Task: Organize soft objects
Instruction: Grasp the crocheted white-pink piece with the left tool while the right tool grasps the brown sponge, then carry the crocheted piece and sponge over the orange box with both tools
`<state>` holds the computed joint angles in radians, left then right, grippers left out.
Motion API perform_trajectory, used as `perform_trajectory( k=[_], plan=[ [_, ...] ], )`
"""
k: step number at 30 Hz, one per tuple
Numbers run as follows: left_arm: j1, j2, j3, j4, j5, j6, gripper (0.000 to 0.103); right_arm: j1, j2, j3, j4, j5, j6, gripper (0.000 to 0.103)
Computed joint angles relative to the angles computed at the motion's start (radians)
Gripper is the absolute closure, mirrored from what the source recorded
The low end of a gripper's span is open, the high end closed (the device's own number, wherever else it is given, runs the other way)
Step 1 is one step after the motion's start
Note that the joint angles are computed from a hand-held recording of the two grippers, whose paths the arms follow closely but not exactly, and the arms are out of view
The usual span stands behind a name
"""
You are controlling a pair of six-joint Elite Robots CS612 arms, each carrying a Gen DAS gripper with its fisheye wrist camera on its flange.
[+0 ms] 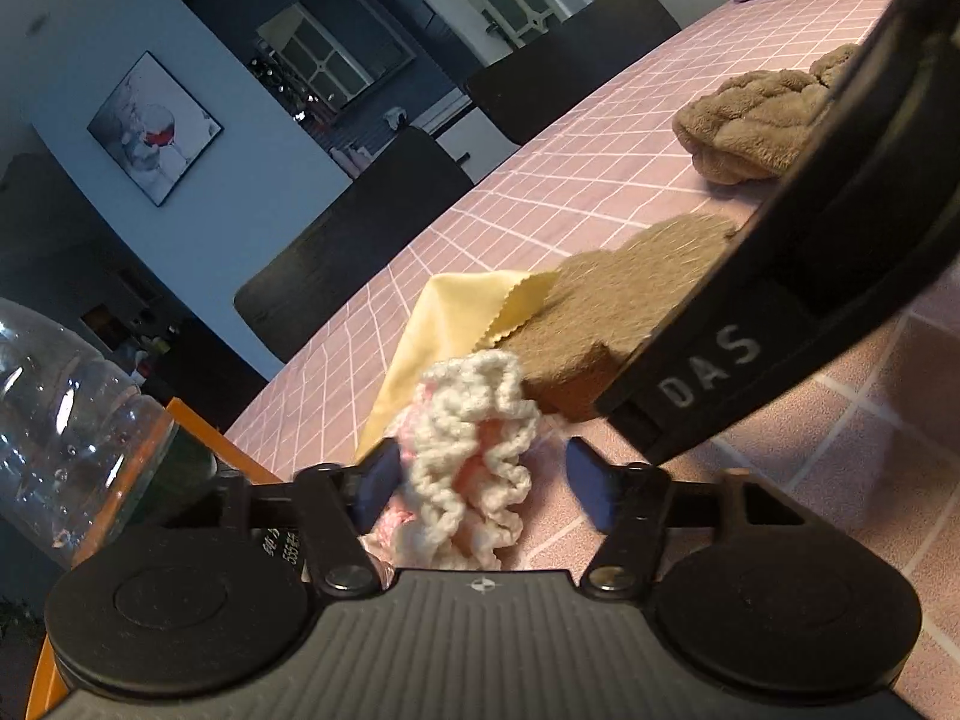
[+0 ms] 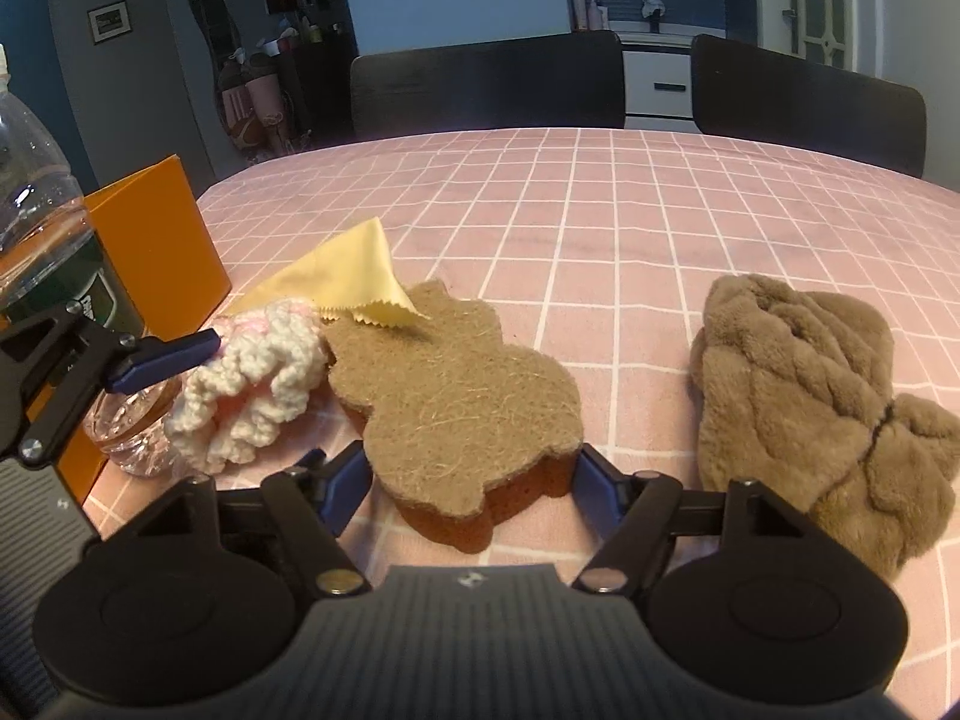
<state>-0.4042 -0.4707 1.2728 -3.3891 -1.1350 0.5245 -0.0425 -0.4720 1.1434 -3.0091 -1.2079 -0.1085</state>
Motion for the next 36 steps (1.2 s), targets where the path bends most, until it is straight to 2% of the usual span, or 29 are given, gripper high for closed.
perform_trajectory(
  k=[1,4,6,13,22,28,36],
  plan=[
    [0.0,-0.002,0.001,0.004,0.0,-0.005,0.057,0.0,-0.005,0.01,-0.006,-0.003,0.006,0.033],
    [0.004,-0.015,0.02,-0.002,-0.03,-0.028,0.067,-0.003,-0.022,0.04,-0.021,-0.014,0.023,0.033],
    [0.006,-0.028,0.044,-0.026,-0.06,-0.041,0.069,-0.007,-0.037,0.066,-0.034,-0.014,0.039,0.034],
    [0.011,-0.09,0.162,-0.114,-0.165,-0.126,0.072,-0.018,-0.104,0.2,-0.131,-0.058,0.049,0.034],
    [0.033,-0.169,0.288,-0.189,-0.274,-0.32,0.072,-0.048,-0.183,0.367,-0.238,-0.092,0.073,0.034],
    [0.037,-0.219,0.366,-0.261,-0.322,-0.389,0.072,-0.062,-0.24,0.472,-0.326,-0.062,0.052,0.034],
    [0.054,-0.268,0.456,-0.404,-0.379,-0.485,0.072,-0.067,-0.291,0.546,-0.423,0.081,0.017,0.034]
  ],
)
